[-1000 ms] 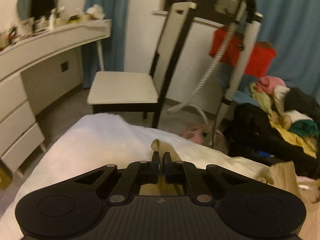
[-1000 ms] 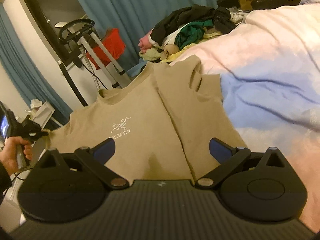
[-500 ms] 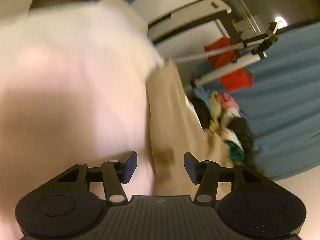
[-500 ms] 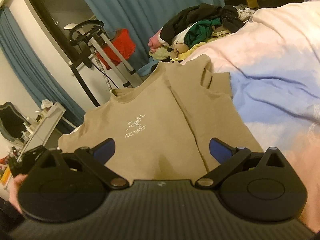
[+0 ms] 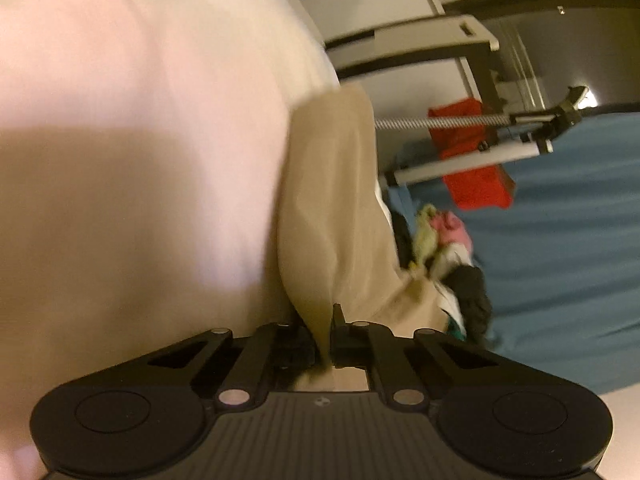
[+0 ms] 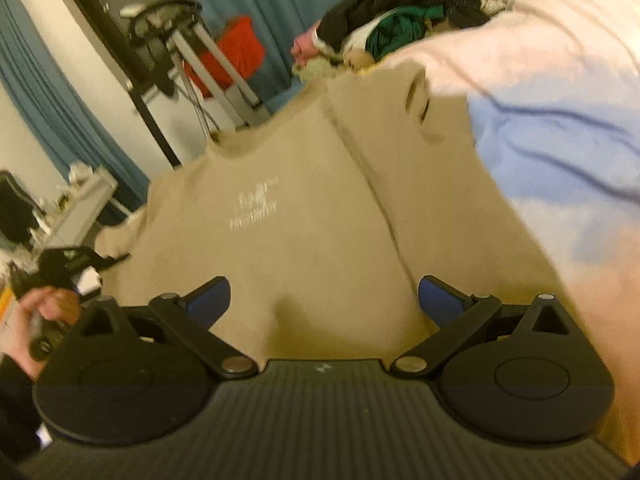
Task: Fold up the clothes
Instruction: 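Grasp the shirt's side edge with the left gripper and fold it over the body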
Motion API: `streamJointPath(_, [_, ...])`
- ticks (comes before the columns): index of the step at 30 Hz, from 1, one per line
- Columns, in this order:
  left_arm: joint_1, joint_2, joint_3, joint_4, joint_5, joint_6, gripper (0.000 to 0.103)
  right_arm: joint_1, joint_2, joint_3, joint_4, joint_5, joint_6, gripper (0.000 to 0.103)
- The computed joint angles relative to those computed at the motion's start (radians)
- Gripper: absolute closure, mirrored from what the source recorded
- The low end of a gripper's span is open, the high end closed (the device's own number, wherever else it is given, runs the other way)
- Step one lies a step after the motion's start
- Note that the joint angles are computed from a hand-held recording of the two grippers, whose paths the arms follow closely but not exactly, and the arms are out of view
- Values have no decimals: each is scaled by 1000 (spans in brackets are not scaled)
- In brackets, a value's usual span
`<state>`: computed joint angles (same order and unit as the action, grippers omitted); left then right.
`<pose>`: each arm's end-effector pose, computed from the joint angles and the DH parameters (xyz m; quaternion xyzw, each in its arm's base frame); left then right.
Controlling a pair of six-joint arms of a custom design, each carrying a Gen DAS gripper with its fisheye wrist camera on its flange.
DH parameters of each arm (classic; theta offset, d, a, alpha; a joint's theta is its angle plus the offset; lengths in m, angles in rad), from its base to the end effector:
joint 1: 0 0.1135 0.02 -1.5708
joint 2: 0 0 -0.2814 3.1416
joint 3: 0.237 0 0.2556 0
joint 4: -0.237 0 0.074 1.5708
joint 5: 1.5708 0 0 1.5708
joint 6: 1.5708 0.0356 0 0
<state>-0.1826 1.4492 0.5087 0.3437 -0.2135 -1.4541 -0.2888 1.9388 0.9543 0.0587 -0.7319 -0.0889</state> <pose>0.2676 -0.0418 0.1663 -0.5619 0.6774 -0.2753 0.3867 0.3606 -0.0823 0.1220 -0.0245 0.8925 0.2778 0.3544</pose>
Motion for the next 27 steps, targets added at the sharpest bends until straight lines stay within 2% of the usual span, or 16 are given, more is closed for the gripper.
streamJointPath(3, [63, -91, -44, -66, 11, 31, 97, 22, 5, -12, 27, 32, -6, 1])
streamJointPath(7, [188, -303, -87, -259, 11, 77, 97, 39, 4, -26, 61, 63, -3, 1])
streamJointPath(10, [269, -418, -70, -428, 20, 187, 93, 41, -3, -35, 73, 69, -2, 1])
streamJointPath(14, [239, -565, -104, -532, 18, 243, 85, 44, -22, -49, 81, 77, -3, 1])
streamJointPath(15, [212, -597, -127, -524, 25, 231, 81, 45, -29, -53, 83, 79, -4, 1])
streamJointPath(17, [139, -597, -158, -472, 22, 180, 70, 46, -44, -67, 89, 79, -9, 1])
streamJointPath(19, [63, -427, -178, -232, 29, 142, 52, 47, -60, -81, 94, 79, -16, 1])
streamJointPath(22, [-17, -207, -180, 42, 27, 64, 49, 47, -78, -98, 95, 75, -31, 1])
streamJointPath(24, [-94, -79, -182, 199, -28, -18, 49, 48, -80, -100, 92, 72, -34, 1])
streamJointPath(27, [-116, 99, -164, 437, -24, -113, 52, 49, -74, -95, 86, 68, -30, 1])
